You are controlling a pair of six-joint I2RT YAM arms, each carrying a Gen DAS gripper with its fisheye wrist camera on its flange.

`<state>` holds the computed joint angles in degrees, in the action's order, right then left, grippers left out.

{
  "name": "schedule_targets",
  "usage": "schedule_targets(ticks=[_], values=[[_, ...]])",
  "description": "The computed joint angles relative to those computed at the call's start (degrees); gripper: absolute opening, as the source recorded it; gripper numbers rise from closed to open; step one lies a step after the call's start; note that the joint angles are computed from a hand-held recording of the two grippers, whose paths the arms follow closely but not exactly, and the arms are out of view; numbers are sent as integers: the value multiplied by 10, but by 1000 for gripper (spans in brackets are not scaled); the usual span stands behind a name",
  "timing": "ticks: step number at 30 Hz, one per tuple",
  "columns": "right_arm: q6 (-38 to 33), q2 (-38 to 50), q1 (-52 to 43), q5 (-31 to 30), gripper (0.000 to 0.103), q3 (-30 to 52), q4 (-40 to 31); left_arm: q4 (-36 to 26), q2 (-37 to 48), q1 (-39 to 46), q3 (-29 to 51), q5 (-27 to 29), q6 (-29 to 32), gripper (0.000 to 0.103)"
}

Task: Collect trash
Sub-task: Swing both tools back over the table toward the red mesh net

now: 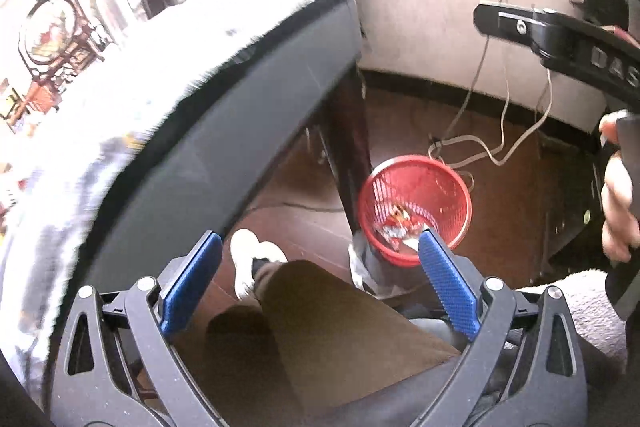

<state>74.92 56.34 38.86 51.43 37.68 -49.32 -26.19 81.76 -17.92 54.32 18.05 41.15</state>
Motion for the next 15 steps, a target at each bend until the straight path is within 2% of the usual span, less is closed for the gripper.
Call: schedule_targets(ticks=[2,6,9,15], values=[[-7,-17,13,1,97,14,3,-6,-21,26,0,23,4,96],[8,5,58,28,97,57,-17,-6,-47,87,8,64,5,96],[19,40,93,44,97,88,-17,-21,-39,143,38,94,5,96],[-26,85,104,30,97,122,32,-2,8,257,115,131,-22,96]])
